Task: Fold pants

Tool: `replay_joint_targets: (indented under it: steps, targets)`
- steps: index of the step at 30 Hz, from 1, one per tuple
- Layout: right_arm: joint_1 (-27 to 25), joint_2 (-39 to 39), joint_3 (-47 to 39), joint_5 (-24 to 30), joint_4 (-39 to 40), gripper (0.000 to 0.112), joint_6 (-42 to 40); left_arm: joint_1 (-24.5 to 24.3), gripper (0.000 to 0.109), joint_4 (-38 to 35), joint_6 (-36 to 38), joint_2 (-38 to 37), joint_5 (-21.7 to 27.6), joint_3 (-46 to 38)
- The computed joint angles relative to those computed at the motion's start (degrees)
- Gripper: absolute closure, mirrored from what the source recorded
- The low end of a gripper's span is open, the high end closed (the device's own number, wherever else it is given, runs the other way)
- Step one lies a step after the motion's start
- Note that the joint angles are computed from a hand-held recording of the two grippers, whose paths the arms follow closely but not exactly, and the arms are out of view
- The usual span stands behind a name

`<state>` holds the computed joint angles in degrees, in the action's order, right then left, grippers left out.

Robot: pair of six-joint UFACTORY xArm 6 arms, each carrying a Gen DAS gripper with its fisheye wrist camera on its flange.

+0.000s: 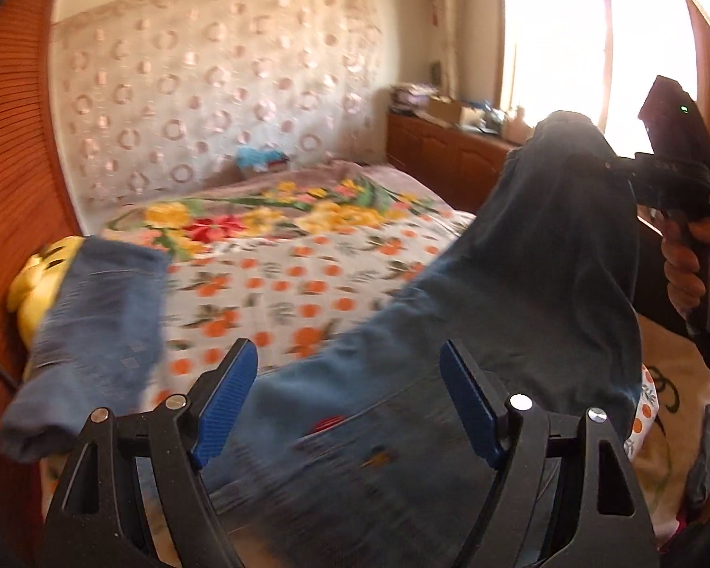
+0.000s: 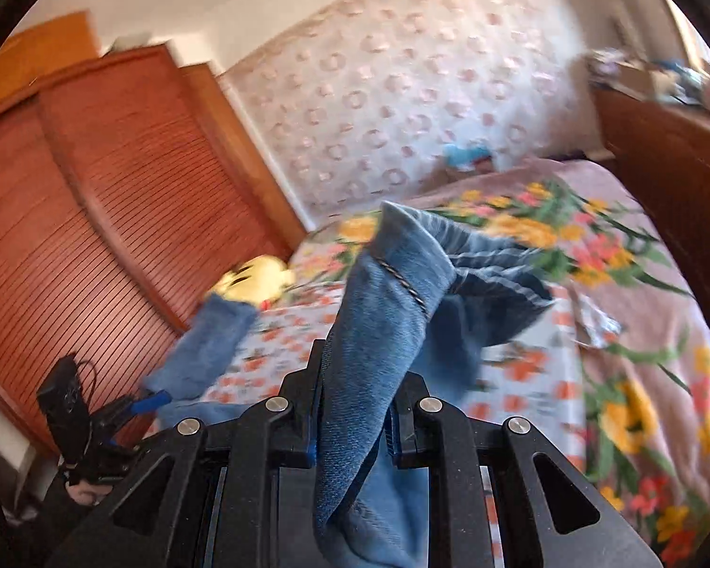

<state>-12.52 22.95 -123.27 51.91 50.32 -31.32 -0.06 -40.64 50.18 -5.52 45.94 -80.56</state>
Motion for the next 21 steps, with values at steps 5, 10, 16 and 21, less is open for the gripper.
replay_joint_targets:
  steps: [5, 10, 16, 21]
  targets:
    - [9.16, -0.19, -0.11, 1.19, 0.09, 0.092, -0.98, 5.63, 0.028, -0.42, 1.51, -1.27, -0.66, 0.19]
    - [18.20, -2.93, 6.39, 4.21, 1.67, 0.092, -6.24, 11.69, 0.028, -2.06, 1.21, -0.92, -0.38, -0.78]
    - [25.87, -3.21, 14.94, 3.25, -7.06, 0.092, -5.62, 14.92, 0.028, -2.37, 0.54, 0.06, -0.31, -1.01]
    - [27.29, 3.20, 10.01, 3.13, -10.68, 0.089, 1.12, 14.69, 0.028, -2.21, 0.39, -0.26, -0.05, 0.44]
